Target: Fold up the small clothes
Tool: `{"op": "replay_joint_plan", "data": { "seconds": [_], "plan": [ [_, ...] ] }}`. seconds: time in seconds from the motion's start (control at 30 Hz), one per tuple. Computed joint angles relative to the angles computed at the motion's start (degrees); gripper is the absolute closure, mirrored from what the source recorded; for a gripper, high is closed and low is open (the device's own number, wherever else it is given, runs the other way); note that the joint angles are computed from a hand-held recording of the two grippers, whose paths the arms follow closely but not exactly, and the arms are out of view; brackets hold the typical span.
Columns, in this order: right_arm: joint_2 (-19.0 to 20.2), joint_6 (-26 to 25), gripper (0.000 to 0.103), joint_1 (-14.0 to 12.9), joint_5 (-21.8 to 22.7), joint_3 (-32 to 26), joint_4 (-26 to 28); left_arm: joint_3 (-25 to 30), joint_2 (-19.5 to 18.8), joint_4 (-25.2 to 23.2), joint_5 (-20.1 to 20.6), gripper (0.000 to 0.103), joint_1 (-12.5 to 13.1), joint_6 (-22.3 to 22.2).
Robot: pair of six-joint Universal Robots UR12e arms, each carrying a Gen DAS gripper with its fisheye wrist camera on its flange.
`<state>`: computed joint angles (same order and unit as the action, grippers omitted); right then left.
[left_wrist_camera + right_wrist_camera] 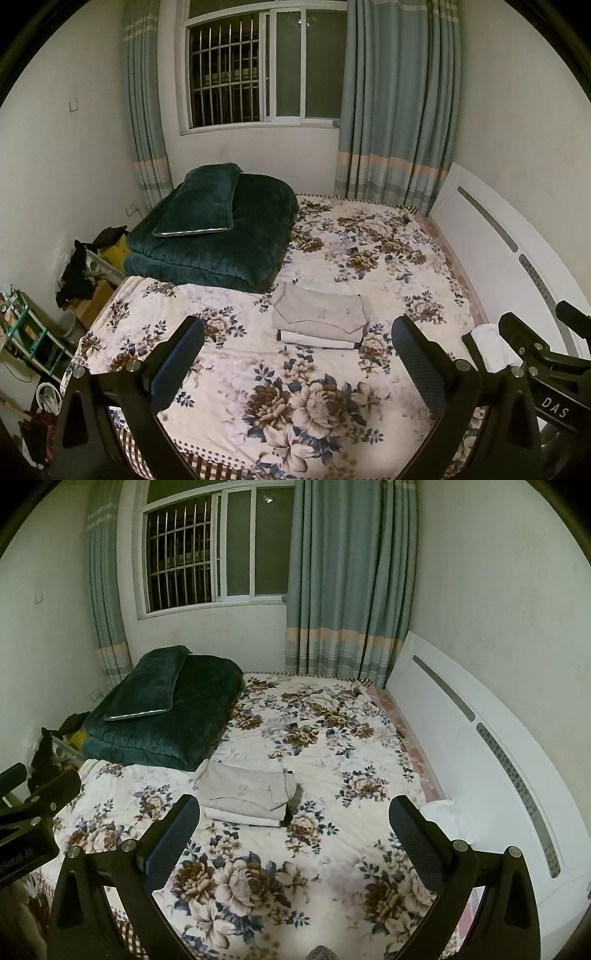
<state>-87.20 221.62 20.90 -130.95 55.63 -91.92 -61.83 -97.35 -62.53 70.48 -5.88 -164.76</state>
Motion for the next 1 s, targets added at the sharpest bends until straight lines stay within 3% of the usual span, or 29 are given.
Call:
{"op": "replay_joint_plan", "data": {
  "seconds": [1.0],
  "plan": [
    [0.9,0.8,0.0,1.1,-0.7,-1.5,0.8,-0.2,0.5,0.2,0.5,0.0,-0.1,-0.2]
  ]
}}
